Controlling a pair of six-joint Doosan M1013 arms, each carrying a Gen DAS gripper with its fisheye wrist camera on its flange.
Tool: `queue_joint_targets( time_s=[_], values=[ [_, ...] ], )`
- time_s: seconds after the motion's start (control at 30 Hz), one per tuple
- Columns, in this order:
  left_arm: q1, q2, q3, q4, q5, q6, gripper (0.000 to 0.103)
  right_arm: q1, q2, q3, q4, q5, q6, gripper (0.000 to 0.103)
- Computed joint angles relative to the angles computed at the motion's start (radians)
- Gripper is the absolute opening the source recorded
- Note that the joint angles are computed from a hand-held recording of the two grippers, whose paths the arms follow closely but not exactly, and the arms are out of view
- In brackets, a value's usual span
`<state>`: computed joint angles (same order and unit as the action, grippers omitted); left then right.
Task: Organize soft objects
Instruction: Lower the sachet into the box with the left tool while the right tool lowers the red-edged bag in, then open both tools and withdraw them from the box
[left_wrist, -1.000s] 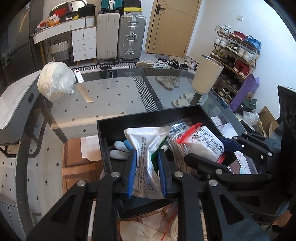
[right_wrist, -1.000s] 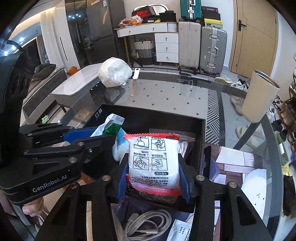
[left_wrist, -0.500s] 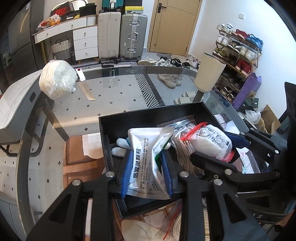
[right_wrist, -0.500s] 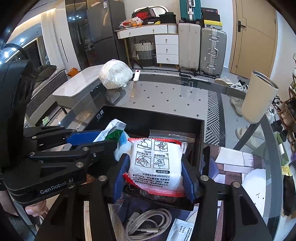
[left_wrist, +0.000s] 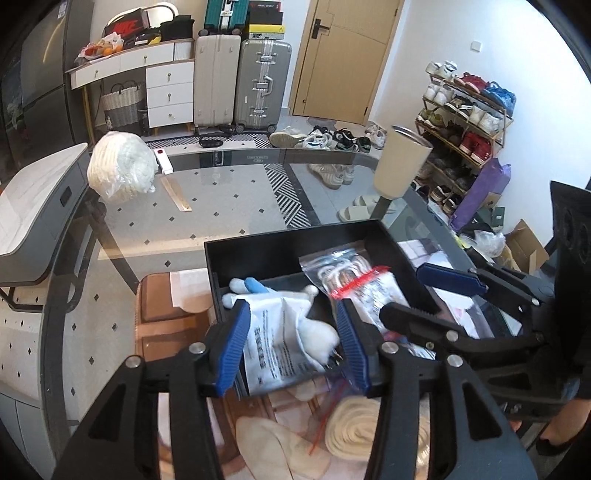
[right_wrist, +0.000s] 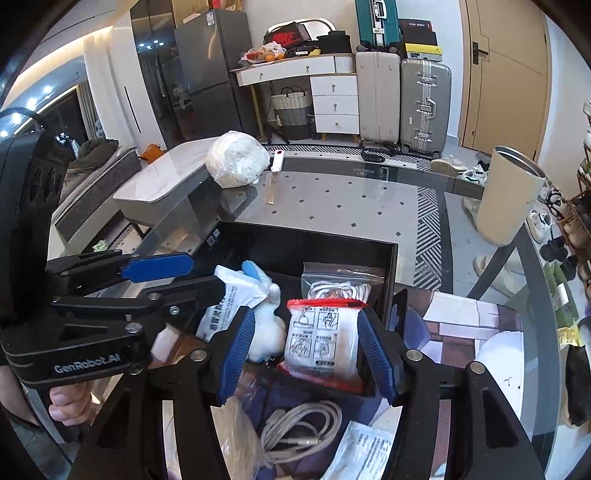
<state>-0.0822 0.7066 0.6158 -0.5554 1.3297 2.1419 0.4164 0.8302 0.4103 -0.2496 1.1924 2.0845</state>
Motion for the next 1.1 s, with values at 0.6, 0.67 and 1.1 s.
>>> queue_joint_targets(
  time_s=[0.6,0.67,1.1],
  values=[
    [-0.023,-0.133,0.231,0.009,0.020,0.161,0.084,0.000,-0.210,0.361,0.068,-0.066,0.032,0.059],
    [-0.033,-0.127,0.230,0.035,0.016,0.154,0.084,-0.003,-0.220,0.383,0.079,-0.056,0.034,0.059],
    [-0.025,-0.143,0.282,0.091,-0.013,0.197,0.084,0.005,-0.261,0.488,0.312,-0.063,-0.093,0.059]
  ],
)
